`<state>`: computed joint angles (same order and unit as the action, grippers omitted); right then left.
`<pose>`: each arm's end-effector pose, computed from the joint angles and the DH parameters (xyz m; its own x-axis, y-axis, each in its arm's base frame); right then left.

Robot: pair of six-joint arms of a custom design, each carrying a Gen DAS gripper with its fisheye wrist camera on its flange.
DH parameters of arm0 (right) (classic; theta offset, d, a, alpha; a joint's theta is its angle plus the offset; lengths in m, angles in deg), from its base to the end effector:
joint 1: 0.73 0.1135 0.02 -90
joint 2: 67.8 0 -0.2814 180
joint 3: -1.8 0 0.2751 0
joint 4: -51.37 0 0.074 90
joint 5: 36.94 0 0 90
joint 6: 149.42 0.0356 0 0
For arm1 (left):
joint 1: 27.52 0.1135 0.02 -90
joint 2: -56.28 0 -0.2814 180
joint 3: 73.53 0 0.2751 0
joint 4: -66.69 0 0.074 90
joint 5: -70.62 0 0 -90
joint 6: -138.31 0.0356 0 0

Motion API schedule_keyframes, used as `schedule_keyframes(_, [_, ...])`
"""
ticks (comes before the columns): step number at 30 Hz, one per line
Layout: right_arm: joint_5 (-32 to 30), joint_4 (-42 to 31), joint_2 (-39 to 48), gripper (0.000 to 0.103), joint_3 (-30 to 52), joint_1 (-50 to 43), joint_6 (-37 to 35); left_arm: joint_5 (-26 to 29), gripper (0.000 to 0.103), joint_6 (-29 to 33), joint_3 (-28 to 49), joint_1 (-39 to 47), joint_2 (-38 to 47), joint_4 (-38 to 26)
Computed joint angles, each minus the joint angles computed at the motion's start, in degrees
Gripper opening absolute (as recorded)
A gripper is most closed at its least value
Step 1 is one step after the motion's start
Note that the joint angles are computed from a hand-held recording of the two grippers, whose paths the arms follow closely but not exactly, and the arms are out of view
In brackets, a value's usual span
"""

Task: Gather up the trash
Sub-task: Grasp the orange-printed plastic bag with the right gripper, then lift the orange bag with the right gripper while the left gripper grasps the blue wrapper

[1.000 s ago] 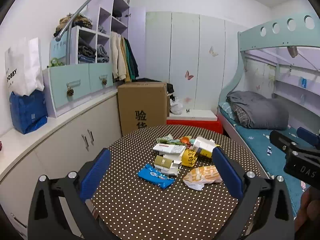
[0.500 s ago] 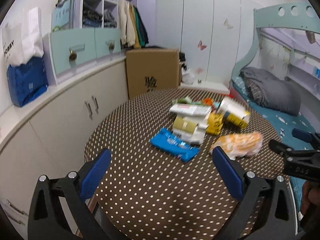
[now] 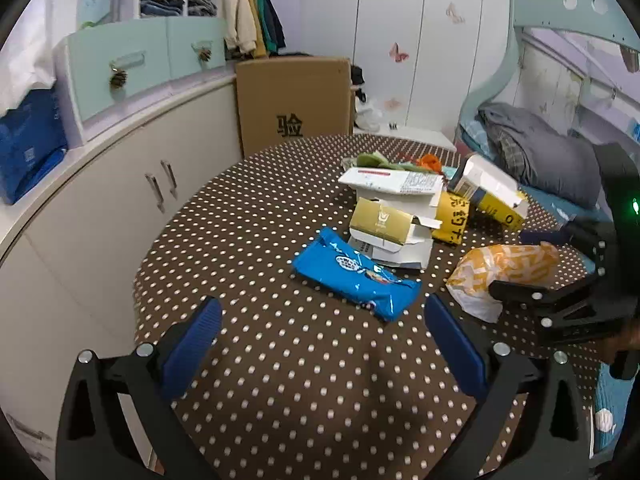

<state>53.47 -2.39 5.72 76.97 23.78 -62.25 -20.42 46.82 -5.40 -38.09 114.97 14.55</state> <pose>0.2571 0.1170 0.3048 -0.6969 -0.3720 -0.6131 -0.4458 0.8944 -0.0360 0.2220 -0.0408 0.3247 -0.6709 0.0987 -0.7350 0.1529 0.9882 -0.0068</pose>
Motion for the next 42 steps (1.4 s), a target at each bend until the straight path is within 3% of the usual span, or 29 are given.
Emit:
schedule_keyframes(5, [0.2,2.0,-6.2,0.055,-5.9,1.6,5.4,0.5,0.099,-1.1,3.4,-0.5,8.4,-0.1])
schedule_keyframes(9, [3.3,0.5,-10.3,0.054,-8.1,3.6,10.6,2.3,0.098,-2.7,6.8,-0.7,15.6,-1.6])
schedule_keyframes(13, [3.8,-0.2,-13.4,0.053,-9.6,3.4,13.4,1.8,0.081,-2.5,7.4,-1.8,18.6,0.4])
schedule_keyframes(18, [3.9,-0.9,-17.3,0.051,-11.9,3.8,16.7,6.8,0.069,0.9,5.8,-2.0,17.3,1.6])
schedule_keyframes(29, [3.0,-0.2,-20.9,0.051,-14.2,3.0,20.3,19.1,0.059,6.4,-1.4,3.2,8.1,-0.6])
schedule_keyframes(30, [2.9,-0.2,-21.2,0.050,-14.4,2.7,20.5,20.1,0.047,6.6,-1.8,3.5,7.6,-0.7])
schedule_keyframes(32, [2.5,-0.4,-21.6,0.050,-14.4,1.9,20.5,23.5,0.037,7.0,-1.9,4.3,7.5,-1.3])
schedule_keyframes(42, [2.4,-1.0,-22.9,0.049,-14.9,1.2,21.7,22.1,0.032,5.9,-1.3,-1.9,9.2,0.1])
